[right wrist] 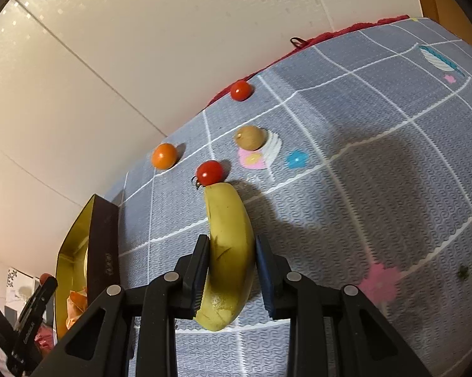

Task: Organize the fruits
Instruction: 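Carry the cherry tomato into the gold tray and open the left gripper while right holds banana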

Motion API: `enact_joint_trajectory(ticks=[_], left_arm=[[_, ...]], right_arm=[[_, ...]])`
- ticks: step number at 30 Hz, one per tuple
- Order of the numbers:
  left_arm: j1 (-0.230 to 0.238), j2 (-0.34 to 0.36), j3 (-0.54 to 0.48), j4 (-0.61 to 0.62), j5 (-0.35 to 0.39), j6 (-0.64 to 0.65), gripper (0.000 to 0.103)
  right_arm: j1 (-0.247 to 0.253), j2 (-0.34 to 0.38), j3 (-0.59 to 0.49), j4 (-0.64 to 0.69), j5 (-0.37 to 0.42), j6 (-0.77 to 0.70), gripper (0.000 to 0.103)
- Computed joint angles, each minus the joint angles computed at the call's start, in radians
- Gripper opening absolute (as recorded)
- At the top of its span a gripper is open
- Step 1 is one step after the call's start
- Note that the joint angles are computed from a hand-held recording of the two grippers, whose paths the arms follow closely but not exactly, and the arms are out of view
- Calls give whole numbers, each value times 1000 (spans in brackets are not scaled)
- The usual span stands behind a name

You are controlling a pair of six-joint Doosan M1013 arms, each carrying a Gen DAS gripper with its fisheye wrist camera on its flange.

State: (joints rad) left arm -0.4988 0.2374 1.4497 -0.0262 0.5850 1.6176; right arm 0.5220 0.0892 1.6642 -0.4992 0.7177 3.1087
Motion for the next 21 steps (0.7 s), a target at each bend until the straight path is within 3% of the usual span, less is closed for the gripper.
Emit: enact_joint_trajectory(ticks=[9,13,21], left_arm=[[78,27,-20,28,11,-125,31],[107,44,-29,-27,37,-177,31],[98,69,-60,69,82,-252,31]], right_arm=[[23,9,-15,-67,6,-8,29],[25,18,-24,-54,21,-42,29],[34,35,-46,-57,81,-112,30]])
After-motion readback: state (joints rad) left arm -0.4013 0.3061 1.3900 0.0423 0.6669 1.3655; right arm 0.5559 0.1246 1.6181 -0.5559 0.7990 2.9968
